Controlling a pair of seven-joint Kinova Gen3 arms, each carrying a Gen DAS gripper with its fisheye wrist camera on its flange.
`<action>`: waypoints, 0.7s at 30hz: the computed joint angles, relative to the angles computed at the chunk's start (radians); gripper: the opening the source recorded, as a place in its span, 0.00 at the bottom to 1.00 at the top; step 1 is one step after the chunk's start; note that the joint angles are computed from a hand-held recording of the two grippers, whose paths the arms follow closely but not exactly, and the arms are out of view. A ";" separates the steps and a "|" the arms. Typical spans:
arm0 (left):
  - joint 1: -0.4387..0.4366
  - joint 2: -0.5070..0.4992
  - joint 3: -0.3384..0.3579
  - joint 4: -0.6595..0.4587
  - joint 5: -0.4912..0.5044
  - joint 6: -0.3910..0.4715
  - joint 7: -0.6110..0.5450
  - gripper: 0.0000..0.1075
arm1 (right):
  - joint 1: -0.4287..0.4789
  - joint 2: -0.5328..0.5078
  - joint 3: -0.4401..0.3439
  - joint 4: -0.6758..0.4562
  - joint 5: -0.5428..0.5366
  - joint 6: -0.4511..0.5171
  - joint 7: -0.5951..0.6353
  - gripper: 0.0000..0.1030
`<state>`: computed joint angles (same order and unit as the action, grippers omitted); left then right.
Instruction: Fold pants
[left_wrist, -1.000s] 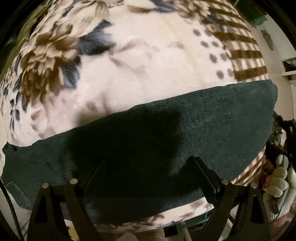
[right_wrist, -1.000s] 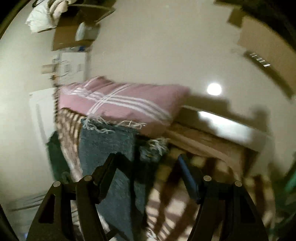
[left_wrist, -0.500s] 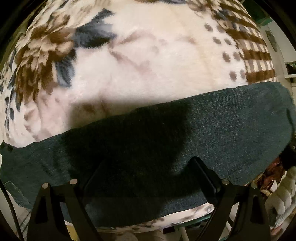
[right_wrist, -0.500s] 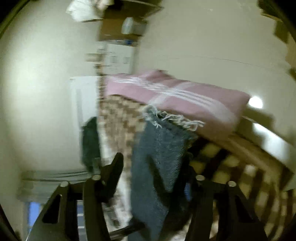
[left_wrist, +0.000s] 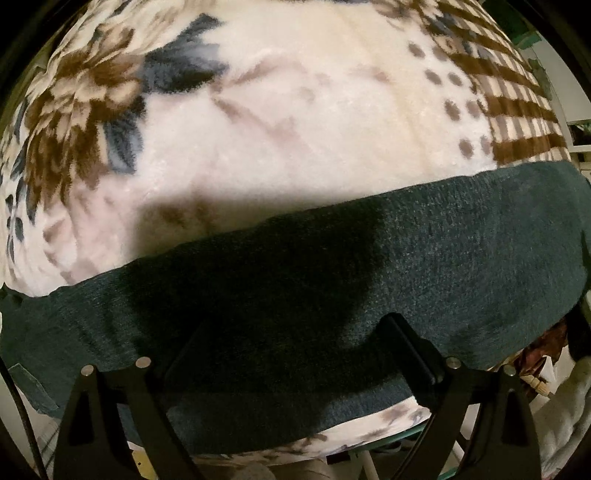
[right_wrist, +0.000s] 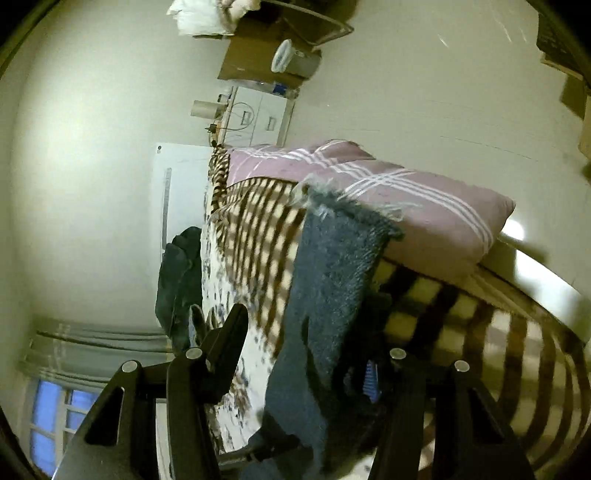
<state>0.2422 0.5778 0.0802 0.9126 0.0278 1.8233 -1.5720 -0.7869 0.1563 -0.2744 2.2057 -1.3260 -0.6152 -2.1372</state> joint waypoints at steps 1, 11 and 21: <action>-0.001 0.000 -0.001 0.000 0.003 0.000 0.004 0.89 | -0.002 0.000 -0.008 -0.010 -0.024 0.019 0.024 0.55; -0.014 0.005 0.000 -0.019 0.005 0.016 -0.012 0.89 | 0.202 0.167 -0.343 0.019 0.129 -0.089 -0.285 0.55; -0.026 -0.018 -0.001 0.016 0.015 0.003 -0.017 0.90 | -0.048 0.097 -0.038 -0.045 0.050 -0.158 -0.124 0.55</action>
<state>0.2161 0.5596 0.0794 0.9287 0.0431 1.8265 -1.5893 -0.8345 0.2538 -0.3127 2.1606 -1.2765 -0.7736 -2.2612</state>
